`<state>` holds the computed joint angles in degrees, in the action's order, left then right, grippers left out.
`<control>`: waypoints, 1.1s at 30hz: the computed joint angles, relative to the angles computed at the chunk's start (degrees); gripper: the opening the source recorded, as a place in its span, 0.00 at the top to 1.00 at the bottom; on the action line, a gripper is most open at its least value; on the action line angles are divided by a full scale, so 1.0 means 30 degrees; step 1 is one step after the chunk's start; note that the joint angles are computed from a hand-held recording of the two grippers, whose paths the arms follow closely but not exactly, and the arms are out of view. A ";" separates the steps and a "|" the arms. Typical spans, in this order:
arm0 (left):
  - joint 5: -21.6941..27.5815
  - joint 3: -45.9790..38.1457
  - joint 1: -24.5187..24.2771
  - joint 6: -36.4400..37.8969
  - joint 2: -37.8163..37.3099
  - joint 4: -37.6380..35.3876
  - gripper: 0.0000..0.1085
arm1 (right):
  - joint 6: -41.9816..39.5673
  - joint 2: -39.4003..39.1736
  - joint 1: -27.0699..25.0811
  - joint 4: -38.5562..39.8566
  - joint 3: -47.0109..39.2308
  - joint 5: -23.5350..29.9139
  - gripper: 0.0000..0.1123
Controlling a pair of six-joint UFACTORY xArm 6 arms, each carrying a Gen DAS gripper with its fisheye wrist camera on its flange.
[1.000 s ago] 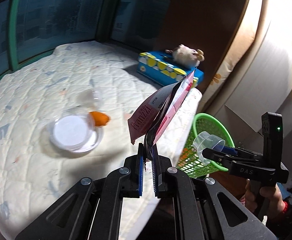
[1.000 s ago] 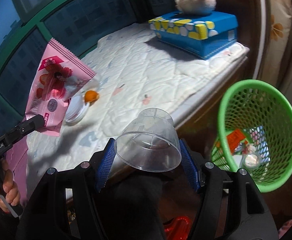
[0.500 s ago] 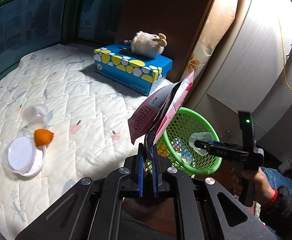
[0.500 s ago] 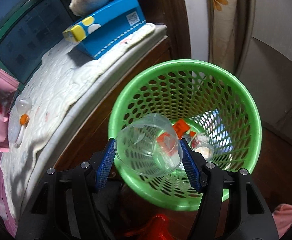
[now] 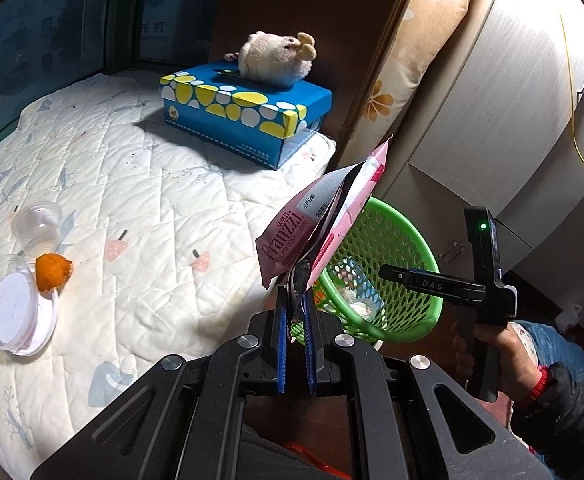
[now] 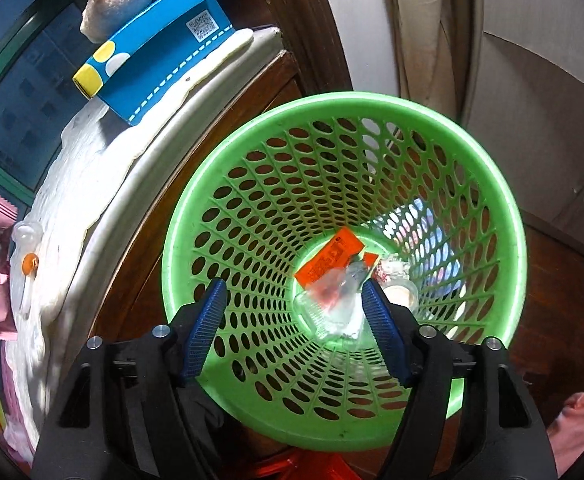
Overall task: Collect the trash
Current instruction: 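Carry the cup to the green basket and open the right gripper while the left carries the wrapper, then lower the pink wrapper into the green basket and open the left gripper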
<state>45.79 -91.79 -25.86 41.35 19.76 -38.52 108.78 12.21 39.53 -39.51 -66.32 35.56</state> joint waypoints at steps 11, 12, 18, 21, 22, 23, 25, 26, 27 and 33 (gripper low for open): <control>0.0929 -0.1916 -0.1385 -0.0678 0.1761 0.0841 0.93 | 0.1057 -0.2013 0.1264 -0.1546 0.0568 0.3052 0.34; 0.1088 -0.2188 -0.1522 -0.0855 0.2013 0.0976 0.93 | 0.1097 -0.2194 0.1478 -0.1660 0.0557 0.3608 0.32; 0.1814 -0.3558 -0.2233 -0.1545 0.3183 0.1560 0.93 | 0.2180 -0.3113 0.2133 -0.2200 0.1192 0.4598 0.31; 0.2137 -0.4159 -0.2522 -0.1818 0.3665 0.1783 0.93 | 0.3079 -0.3552 0.2312 -0.2430 0.1693 0.4702 0.30; 0.2184 -0.4346 -0.2635 -0.1903 0.3811 0.1901 0.93 | 0.3372 -0.3690 0.2358 -0.2499 0.1863 0.4685 0.30; 0.2351 -0.4587 -0.2717 -0.1998 0.3981 0.1951 0.92 | 0.3685 -0.3817 0.2364 -0.2555 0.2059 0.4589 0.30; 0.2635 -0.4945 -0.2863 -0.2199 0.4230 0.2012 0.91 | 0.4000 -0.3964 0.2416 -0.2554 0.2244 0.4574 0.30; 0.2629 -0.5042 -0.2928 -0.2231 0.4316 0.2004 0.91 | 0.4067 -0.4005 0.2436 -0.2542 0.2309 0.4581 0.30; 0.2774 -0.5265 -0.2970 -0.2214 0.4475 0.1978 0.87 | 0.4122 -0.4086 0.2490 -0.2516 0.2384 0.4637 0.30; 0.2991 -0.5516 -0.3178 -0.2353 0.4717 0.1784 0.70 | 0.4948 -0.4523 0.2658 -0.2754 0.2850 0.4660 0.30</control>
